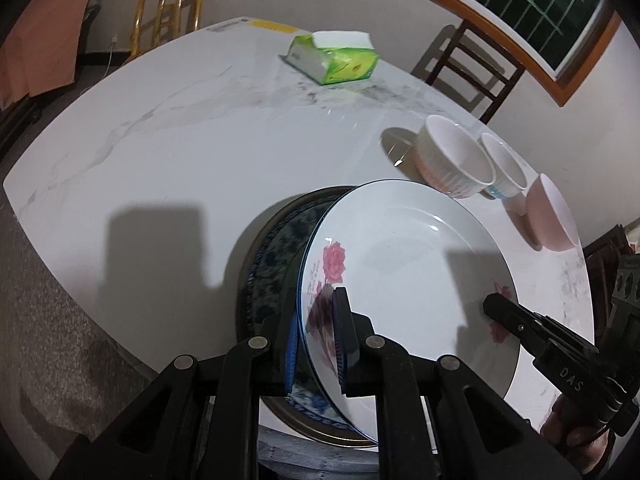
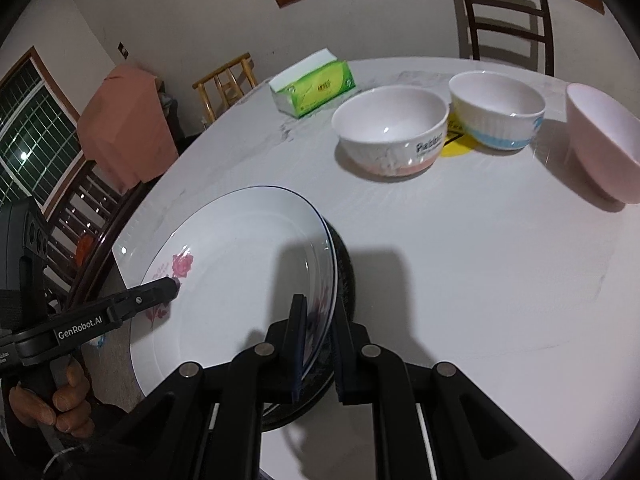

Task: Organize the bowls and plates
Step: 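Carry the rose-print plate over the blue-and-white stack and lower it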

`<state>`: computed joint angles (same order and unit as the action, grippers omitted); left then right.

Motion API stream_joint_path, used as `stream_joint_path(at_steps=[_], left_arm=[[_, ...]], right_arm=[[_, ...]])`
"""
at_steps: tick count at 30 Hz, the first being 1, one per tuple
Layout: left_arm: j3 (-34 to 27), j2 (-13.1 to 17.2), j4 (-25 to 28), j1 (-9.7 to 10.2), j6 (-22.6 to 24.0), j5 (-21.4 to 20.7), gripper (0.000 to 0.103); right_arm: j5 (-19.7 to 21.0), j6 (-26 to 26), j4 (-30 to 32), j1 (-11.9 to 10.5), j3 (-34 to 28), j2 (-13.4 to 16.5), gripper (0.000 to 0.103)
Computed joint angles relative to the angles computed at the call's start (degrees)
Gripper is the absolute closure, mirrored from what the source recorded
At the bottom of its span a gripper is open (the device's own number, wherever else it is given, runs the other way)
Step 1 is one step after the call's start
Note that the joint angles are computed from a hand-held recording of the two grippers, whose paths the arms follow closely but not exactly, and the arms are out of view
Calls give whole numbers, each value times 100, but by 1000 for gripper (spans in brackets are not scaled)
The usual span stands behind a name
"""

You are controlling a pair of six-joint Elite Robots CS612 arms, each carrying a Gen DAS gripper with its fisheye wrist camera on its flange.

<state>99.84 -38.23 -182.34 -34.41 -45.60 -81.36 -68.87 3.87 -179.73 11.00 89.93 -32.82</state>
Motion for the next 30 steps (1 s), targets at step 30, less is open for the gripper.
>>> stream_joint_path(at_steps=[30], left_arm=[[-197, 102, 551, 120, -41, -67, 89]], right_arm=[[-409, -176, 643, 171, -272, 77, 87]])
